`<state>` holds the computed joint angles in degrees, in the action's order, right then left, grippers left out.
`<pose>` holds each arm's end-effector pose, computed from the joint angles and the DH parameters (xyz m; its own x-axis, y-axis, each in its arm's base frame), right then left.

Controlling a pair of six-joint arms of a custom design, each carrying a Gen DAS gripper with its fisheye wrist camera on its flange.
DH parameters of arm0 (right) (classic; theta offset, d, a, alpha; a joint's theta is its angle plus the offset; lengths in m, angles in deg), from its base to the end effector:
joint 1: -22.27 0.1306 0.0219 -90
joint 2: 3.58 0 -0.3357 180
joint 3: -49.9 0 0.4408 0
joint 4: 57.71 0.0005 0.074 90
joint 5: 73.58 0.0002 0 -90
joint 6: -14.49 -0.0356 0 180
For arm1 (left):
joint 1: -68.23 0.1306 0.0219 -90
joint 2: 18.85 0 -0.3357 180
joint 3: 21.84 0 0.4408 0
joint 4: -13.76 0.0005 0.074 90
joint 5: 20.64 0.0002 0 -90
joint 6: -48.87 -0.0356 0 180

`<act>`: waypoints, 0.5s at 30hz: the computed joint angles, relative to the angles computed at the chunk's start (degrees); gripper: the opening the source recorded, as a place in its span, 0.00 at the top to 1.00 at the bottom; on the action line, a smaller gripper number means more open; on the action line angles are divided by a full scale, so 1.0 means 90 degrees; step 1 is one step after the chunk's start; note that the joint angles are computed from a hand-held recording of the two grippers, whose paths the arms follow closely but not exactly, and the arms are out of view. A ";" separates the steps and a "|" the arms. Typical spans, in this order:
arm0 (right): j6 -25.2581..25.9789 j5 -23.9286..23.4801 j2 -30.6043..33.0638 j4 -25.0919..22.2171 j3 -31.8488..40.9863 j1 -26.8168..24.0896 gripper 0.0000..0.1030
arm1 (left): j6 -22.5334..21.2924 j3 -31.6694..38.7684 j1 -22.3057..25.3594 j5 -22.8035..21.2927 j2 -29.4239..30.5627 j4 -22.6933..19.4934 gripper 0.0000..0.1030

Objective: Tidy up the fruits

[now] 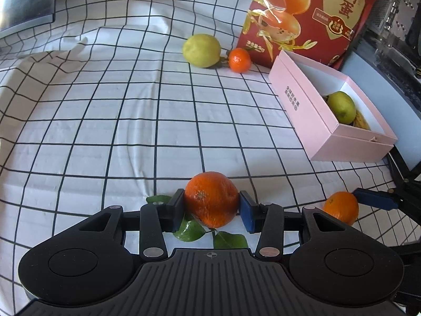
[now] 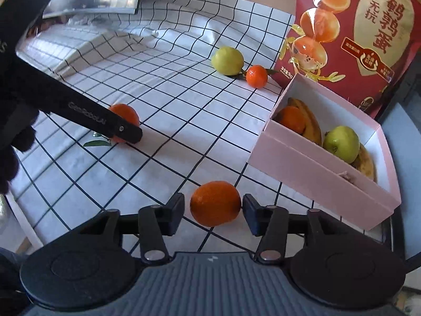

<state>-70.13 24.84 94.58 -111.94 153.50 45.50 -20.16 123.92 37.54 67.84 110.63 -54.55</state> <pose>0.5354 0.2236 0.4224 -0.6600 -0.3842 -0.6456 -0.3650 0.9151 -0.1714 0.6243 -0.3700 0.4268 -0.8106 0.0651 -0.5820 0.2207 0.9545 -0.2007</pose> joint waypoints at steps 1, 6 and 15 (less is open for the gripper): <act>-0.0007 0.0053 -0.0032 0.0010 -0.0044 -0.0006 0.46 | -0.0002 0.0064 -0.0010 -0.0032 0.0040 -0.0032 0.54; -0.0307 0.0048 -0.0223 0.0017 -0.0260 -0.0116 0.36 | -0.0159 0.0439 -0.0082 -0.0199 0.0274 -0.0258 0.54; -0.0905 0.0177 -0.0560 0.0221 -0.0586 -0.0279 0.35 | -0.0621 0.1030 -0.0215 0.0086 0.0631 -0.0584 0.54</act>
